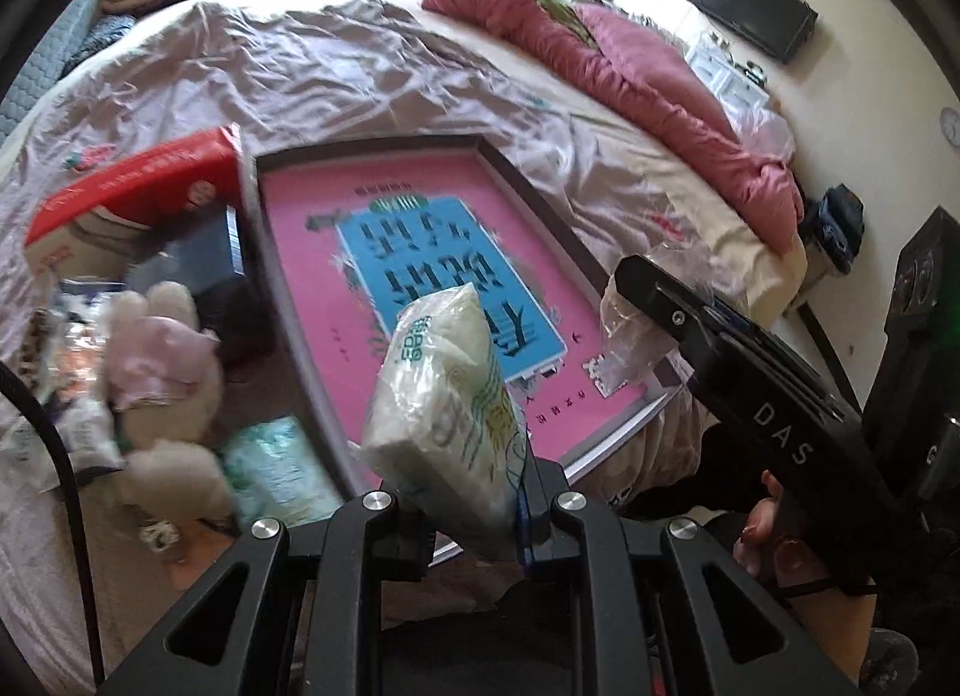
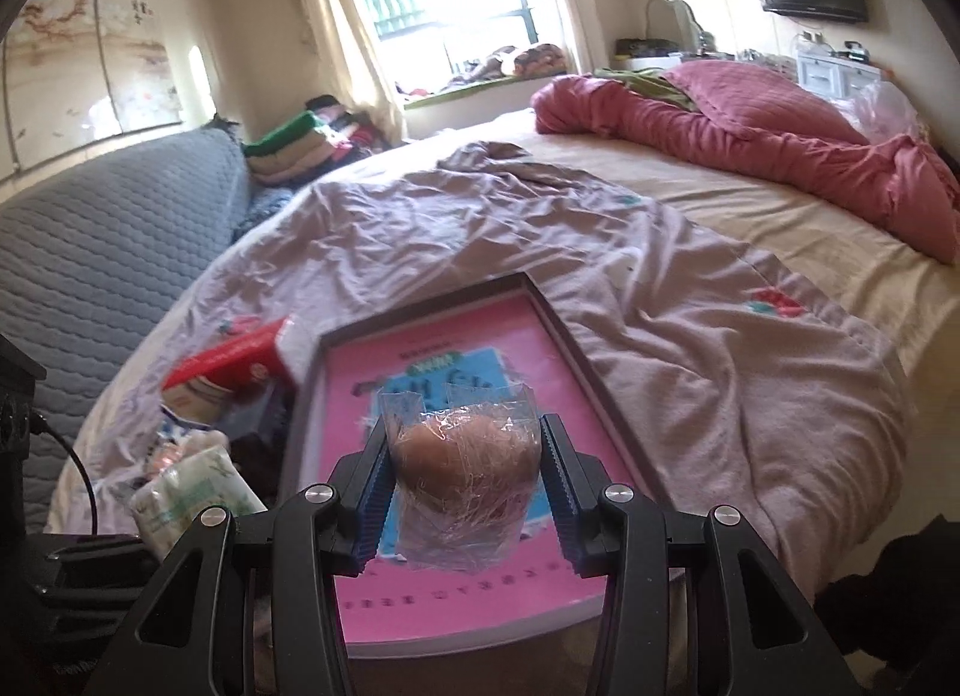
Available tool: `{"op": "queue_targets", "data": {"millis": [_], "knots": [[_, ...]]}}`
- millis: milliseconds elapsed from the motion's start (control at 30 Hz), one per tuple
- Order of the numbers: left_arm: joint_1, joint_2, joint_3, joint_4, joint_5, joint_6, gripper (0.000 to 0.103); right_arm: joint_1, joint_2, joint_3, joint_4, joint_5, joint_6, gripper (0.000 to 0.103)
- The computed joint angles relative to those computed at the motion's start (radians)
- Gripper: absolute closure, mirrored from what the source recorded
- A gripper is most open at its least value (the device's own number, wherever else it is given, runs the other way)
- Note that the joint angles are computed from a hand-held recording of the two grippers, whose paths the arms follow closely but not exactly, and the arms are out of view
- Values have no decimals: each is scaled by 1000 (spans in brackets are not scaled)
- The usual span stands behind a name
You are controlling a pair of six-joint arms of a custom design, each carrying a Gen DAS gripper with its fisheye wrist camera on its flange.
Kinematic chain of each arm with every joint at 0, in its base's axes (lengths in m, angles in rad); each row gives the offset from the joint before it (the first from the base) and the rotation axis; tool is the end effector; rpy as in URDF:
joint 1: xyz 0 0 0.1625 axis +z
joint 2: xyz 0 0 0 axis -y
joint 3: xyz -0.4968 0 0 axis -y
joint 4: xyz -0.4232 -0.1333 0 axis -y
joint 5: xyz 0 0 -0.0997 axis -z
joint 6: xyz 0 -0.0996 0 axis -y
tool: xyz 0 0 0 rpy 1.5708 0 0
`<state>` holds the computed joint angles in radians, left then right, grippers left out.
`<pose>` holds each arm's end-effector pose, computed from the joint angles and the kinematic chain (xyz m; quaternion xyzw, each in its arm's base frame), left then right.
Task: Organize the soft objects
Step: 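Carry the wipe pack onto the pink tray and open the left tool while the right carries the bag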
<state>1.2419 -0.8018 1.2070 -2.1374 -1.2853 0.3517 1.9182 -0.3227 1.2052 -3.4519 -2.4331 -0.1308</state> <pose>-0.1213 -0.8548 0.2744 0.3185 0.9339 -0.0782 0.1427 0.3431 -0.7781 0.0419 -0.0055 -0.8223 0.4721 0.3177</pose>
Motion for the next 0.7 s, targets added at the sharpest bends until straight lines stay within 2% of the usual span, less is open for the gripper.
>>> {"op": "queue_targets", "data": {"millis": [67,200,367,533,700], "knots": [[0,14,-12,22,9,-6,83,-7,3,-3,15,-28,6,56],[0,39,-27,56,25,-11,83,-22,-3,18,19,-26,26,56],[5,67,-61,121,21,-21,82,-34,1,17,47,-62,32,56],[10,78,-73,126,17,-35,82,-44,5,19,77,-68,46,55],[9,93,-88,132,51,-52,81,-48,17,3,105,-68,50,55]]}}
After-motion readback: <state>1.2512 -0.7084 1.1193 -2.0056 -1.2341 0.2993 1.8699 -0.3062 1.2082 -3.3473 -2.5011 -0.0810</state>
